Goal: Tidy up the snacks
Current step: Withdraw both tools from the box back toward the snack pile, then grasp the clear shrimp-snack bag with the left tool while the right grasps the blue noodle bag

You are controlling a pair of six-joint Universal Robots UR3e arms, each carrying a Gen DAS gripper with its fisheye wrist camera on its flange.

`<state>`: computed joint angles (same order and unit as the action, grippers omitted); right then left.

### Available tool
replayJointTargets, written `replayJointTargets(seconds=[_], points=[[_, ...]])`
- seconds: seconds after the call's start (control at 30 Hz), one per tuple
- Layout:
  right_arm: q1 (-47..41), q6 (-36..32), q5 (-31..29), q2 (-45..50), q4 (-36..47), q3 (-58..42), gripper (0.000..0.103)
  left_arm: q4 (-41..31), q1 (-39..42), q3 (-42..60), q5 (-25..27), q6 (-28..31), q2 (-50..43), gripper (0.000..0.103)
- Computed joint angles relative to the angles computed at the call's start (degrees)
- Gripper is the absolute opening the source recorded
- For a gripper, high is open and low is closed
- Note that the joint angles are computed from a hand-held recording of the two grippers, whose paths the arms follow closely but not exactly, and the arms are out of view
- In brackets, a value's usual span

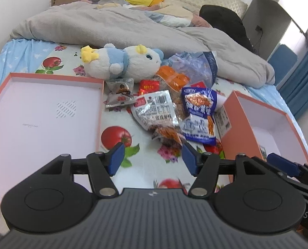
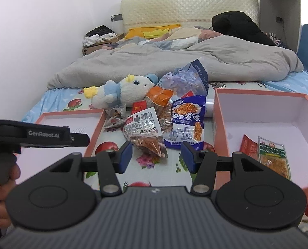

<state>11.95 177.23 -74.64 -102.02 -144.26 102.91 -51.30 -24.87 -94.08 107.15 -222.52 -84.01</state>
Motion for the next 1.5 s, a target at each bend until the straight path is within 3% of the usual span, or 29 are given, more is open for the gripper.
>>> replayJointTargets(seconds=[0.43,1.03,1.1,1.13,1.17,1.5], points=[[3.0,0.9,-4.8,21.6,-9.1,-11.9,0.055,14.6,11.6,-2.7,-9.2,4.7,-10.7,0.071],[4.0,4.6,-10.8,47.0,-3.0,-36.6,0.055,20.1,19.1,2.1,-23.3,16.9,-25.5,0.070],[4.1,4.5,-10.9,49.0,-1.3,-39.4,0.063,20.5,19.6,2.5,-24.3,17.1,-26.7,0.070],[4.3,4.4,-11.1,49.6,-1.7,-39.8,0.075,20.9,20.0,2.6,-25.0,17.2,-27.3,0.070],[4.4,4.4,-11.4,50.2,-2.3,-40.1,0.077,21.3,20.3,2.6,-25.6,17.2,-27.7,0.070],[5.5,4.0,-14.1,57.9,1.4,-49.3,0.078,24.0,22.2,2.3,-30.0,16.9,-30.7,0.069]])
